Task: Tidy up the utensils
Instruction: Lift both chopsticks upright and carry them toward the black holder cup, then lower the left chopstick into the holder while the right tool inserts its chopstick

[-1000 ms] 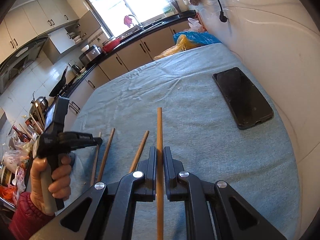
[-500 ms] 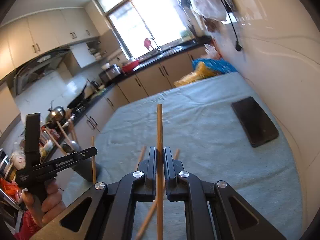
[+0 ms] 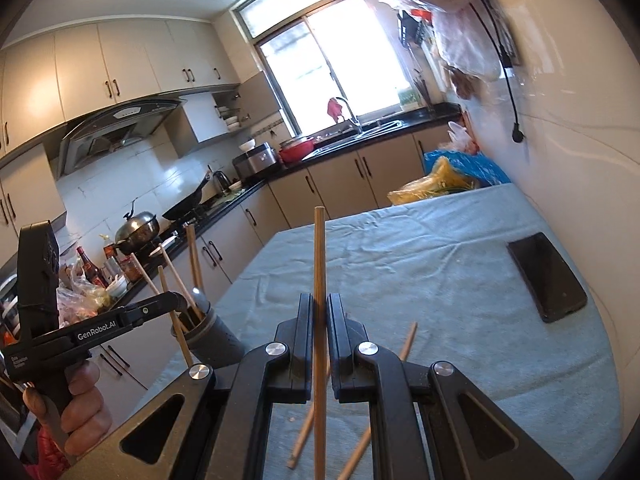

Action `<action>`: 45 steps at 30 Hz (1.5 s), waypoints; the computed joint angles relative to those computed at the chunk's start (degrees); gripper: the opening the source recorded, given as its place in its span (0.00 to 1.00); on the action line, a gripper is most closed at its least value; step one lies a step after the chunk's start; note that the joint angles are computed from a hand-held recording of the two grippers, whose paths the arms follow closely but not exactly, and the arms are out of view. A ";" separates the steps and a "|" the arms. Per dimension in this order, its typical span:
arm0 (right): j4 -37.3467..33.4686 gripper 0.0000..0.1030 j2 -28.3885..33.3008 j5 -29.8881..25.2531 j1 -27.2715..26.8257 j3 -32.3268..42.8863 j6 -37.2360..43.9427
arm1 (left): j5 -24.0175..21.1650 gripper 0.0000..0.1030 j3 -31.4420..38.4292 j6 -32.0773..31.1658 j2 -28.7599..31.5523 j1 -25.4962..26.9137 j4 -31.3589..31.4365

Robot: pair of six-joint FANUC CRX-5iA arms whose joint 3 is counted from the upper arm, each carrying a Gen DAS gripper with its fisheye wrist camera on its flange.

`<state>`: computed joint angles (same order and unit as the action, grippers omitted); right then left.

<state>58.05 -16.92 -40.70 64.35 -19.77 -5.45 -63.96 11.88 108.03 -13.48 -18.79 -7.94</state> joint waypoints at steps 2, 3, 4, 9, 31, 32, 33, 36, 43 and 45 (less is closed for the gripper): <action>0.57 0.07 0.48 0.50 0.04 0.26 -0.45 | 0.06 0.06 -0.60 -0.24 -0.79 0.70 0.45; 0.66 0.07 0.70 0.68 0.09 0.42 -0.52 | 0.23 0.06 -0.92 -0.37 -1.15 1.13 0.78; 0.98 0.07 0.94 0.68 0.16 0.57 -0.68 | 0.29 0.06 -1.18 -0.23 -1.48 1.24 0.72; 1.78 0.07 2.19 1.14 0.45 1.56 -1.11 | 1.18 0.06 -2.54 -1.19 -3.31 2.93 2.16; 6.51 0.07 7.05 6.19 -1.08 6.62 -2.25 | 1.34 0.06 -2.03 -2.93 -7.68 6.73 2.89; 6.47 0.07 7.40 6.42 -1.18 7.11 -2.00 | 1.32 0.06 -1.78 -3.20 -7.79 6.92 2.96; 6.44 0.07 7.80 6.81 -1.33 7.64 -1.77 | 1.24 0.06 -1.45 -3.34 -7.98 7.14 2.87; 7.57 0.07 9.27 8.12 -1.97 9.34 -2.03 | 1.36 0.06 -0.98 -4.20 -8.74 8.31 3.44; 11.38 0.07 13.20 10.70 -3.20 13.99 -3.25 | 1.94 0.06 1.52 -7.03 -9.42 11.92 5.93; 12.71 0.07 14.66 11.25 -3.58 15.75 -3.64 | 2.33 0.06 2.35 -8.10 -9.33 12.86 6.70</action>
<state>70.76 -2.25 -29.45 60.76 -4.02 -9.09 -61.63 14.23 99.94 -22.80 -5.93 -1.24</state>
